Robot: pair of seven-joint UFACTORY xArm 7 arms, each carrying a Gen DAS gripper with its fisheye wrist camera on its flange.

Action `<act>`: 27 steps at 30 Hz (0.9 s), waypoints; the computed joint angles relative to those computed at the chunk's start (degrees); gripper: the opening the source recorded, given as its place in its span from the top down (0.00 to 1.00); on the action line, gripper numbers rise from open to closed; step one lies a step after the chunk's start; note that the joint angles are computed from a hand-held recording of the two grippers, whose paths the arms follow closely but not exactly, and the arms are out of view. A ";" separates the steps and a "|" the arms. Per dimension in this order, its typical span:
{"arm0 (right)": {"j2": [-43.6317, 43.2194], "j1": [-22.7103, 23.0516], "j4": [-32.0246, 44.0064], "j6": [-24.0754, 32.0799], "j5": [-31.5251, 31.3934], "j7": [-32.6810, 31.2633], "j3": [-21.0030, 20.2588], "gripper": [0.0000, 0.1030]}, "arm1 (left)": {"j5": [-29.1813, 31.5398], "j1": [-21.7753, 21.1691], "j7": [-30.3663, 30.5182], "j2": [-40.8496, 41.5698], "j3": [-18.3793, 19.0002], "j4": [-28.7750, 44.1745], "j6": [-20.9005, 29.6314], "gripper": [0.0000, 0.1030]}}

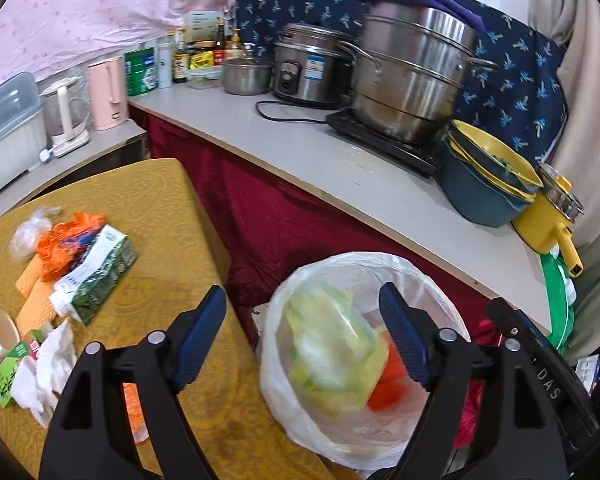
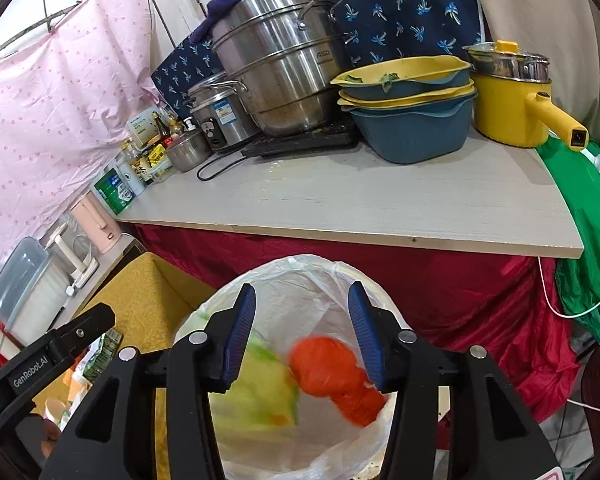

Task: Collect trash
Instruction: 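Carry both bags over the white bin and open both grippers to drop them, then move the right gripper to the orange printed bag and grasp it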

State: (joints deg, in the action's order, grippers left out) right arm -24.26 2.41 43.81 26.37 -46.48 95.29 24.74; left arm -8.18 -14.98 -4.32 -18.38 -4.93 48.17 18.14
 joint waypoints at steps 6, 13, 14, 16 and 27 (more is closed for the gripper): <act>0.38 0.69 2.74 1.60 -0.96 0.50 1.77 0.47 | 2.78 2.77 -1.81 -3.74 -0.12 -2.62 -0.42 0.19; 2.97 3.38 7.16 3.85 -2.66 1.10 3.07 0.44 | 3.45 4.48 -1.08 -8.79 2.34 -5.51 0.13 0.16; 3.59 3.90 8.04 4.36 -3.12 1.22 3.31 0.44 | 3.48 4.84 -1.02 -9.37 2.53 -5.82 0.26 0.16; 5.04 5.20 9.81 5.30 -3.92 1.38 3.54 0.44 | 3.39 5.50 -0.66 -10.50 3.24 -6.36 0.71 0.16; 15.91 14.75 20.85 10.37 -9.17 2.43 3.30 0.41 | 3.07 11.44 3.65 -16.75 8.68 -10.25 2.89 0.15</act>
